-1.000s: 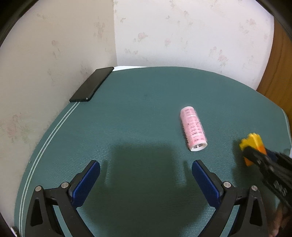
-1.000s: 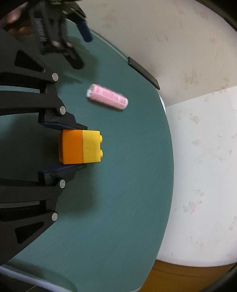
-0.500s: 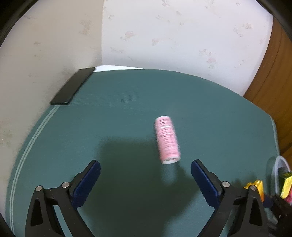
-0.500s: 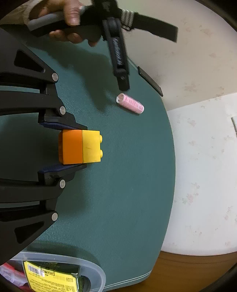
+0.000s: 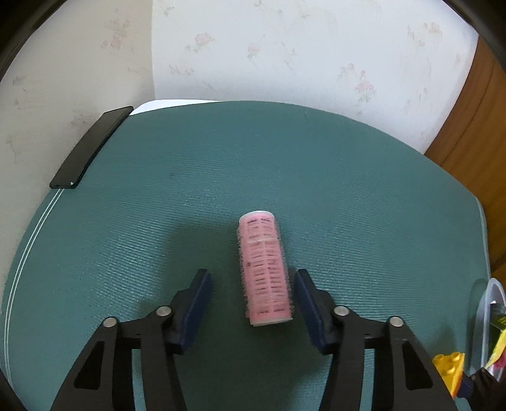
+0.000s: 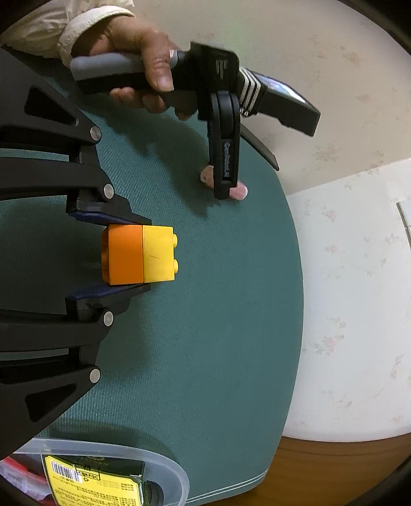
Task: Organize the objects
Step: 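Grasp the pink hair roller with the left tool while the right tool holds the brick, then carry the brick to the bowl with the right tool while the left tool carries the roller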
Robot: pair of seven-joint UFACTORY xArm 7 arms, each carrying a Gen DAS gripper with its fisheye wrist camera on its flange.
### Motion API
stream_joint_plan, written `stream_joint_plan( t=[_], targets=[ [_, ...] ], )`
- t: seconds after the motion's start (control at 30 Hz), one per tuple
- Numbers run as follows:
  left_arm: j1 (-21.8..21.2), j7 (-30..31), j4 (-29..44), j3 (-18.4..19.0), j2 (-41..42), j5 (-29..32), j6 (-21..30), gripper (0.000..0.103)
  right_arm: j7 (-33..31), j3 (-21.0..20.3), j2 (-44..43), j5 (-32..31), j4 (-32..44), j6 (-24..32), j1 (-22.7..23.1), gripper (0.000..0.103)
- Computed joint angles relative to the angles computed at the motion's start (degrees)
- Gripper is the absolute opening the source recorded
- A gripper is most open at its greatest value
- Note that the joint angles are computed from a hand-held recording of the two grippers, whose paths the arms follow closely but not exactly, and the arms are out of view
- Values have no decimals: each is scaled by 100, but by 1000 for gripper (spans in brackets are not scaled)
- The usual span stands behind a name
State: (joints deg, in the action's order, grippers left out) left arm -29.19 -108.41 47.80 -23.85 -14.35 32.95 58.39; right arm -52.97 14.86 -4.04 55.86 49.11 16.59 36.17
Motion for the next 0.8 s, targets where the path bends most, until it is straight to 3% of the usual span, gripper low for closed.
stream_joint_plan(
  t=[0.23, 0.53, 0.8],
  targets=[
    [5, -4, -190, -28, -192, 87, -159, 29, -135, -3, 39, 143, 46, 0, -18, 33],
    [-148, -156, 239, -307, 24, 291, 442, 29, -251, 32, 1, 387, -5, -239, 13, 33],
    [-533, -215, 872, -400, 398, 852, 1232, 29, -389, 8, -46, 648, -8, -579, 95, 33]
  ],
)
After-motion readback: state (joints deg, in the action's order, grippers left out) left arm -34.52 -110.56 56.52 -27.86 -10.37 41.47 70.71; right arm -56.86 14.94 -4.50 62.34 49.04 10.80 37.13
